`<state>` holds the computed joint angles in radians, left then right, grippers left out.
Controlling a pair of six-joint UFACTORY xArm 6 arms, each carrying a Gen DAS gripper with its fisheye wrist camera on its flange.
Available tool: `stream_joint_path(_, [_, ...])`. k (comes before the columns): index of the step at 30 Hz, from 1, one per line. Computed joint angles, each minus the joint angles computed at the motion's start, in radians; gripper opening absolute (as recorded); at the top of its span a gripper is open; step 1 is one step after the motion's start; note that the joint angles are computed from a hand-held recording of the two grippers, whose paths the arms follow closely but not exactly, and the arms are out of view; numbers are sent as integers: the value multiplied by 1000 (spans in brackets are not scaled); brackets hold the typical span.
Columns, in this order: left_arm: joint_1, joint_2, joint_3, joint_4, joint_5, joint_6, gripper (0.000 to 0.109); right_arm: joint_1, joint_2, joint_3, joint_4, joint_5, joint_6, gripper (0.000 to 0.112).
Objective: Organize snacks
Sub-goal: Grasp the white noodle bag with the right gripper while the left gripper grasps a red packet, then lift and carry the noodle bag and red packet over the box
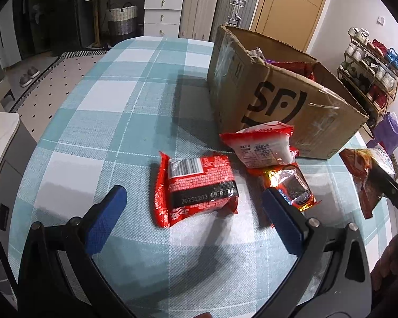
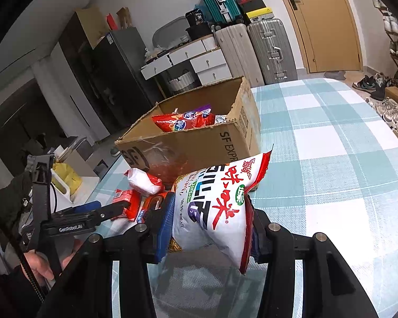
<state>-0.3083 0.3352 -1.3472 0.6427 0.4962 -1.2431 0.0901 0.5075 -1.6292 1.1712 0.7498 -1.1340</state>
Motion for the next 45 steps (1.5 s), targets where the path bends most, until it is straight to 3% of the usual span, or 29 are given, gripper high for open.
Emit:
stream_joint_path(19, [12, 92, -104, -31, 62, 29, 99, -25, -72, 82, 31, -21, -47, 47])
stream_joint_path(21, [19, 94, -99, -75, 52, 70, 79, -24, -84, 94, 38, -22, -59, 47])
stream_joint_path(22, [19, 92, -97, -67, 53, 77, 75, -24, -89, 99, 41, -22, -64, 47])
stream_joint_path(23, [24, 85, -81, -75, 20, 100, 56, -25, -96, 105, 45, -22, -69, 47])
stream_joint_path(26, [31, 68, -47, -114, -32, 149, 48, -26, -118, 127, 57, -21, -88, 47])
stream_joint_path(45, [5, -108, 129, -27, -76, 55, 47, -33, -284, 293, 124, -28, -182, 47])
